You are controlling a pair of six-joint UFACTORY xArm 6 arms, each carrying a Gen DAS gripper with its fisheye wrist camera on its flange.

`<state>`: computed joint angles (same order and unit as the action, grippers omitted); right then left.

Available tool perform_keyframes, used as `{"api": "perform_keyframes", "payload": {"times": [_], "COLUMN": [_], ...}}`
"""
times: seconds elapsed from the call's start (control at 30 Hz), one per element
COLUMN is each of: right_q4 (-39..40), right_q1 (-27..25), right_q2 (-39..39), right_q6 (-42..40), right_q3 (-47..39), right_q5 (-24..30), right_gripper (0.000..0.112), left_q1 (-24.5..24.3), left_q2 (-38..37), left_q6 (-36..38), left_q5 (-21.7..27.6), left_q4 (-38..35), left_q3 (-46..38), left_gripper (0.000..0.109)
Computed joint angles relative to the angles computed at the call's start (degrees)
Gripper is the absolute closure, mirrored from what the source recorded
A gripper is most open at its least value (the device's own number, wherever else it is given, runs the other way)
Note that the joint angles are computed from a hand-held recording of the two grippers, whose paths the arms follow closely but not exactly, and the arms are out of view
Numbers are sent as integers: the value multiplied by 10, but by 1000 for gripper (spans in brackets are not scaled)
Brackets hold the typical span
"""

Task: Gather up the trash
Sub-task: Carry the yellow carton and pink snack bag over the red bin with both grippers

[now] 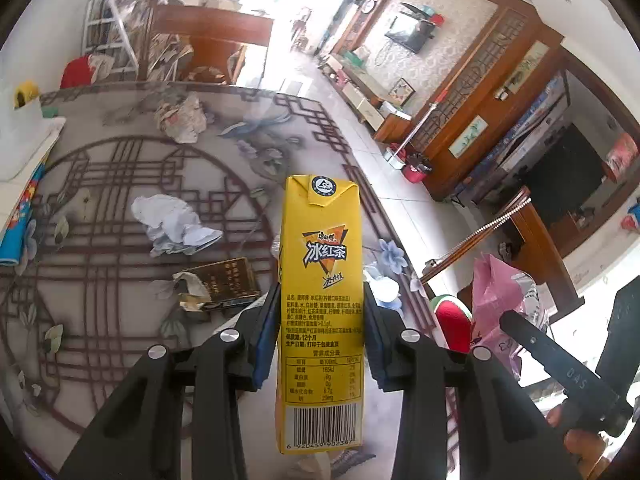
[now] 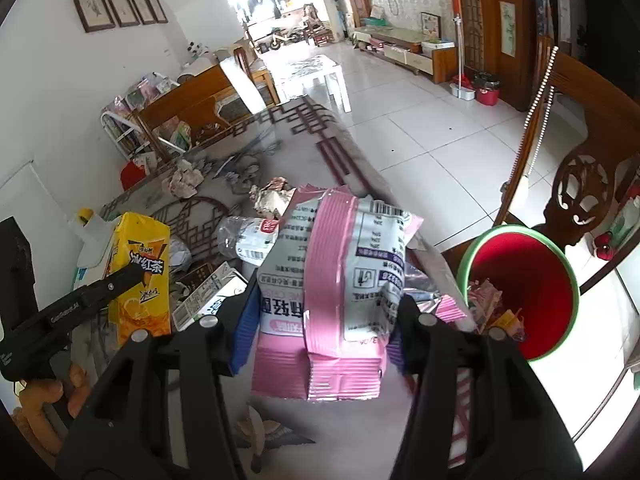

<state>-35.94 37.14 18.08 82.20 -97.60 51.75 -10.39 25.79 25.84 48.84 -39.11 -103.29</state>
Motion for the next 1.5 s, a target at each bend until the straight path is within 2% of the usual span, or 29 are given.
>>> {"api": "perform_keyframes", "payload": {"times": [0.43, 1.0, 1.5], "right_q4": [-33, -37, -31], "right_q1": [4, -27, -88], "right_q2": [-62, -183, -312], "right_q6": [46, 76, 78], "right_q3": [78, 228, 372], "right_q5": [-6, -25, -39], "right_gripper": [60, 60, 60], "left_q1": [-21, -93, -174], "left_q2": [-36, -40, 38], "left_q6": [11, -16, -61], "left_q5": [-22, -39, -12], "left_q4": [3, 28, 66], "left_q3": [37, 37, -68], "left_gripper": [73, 73, 73]}}
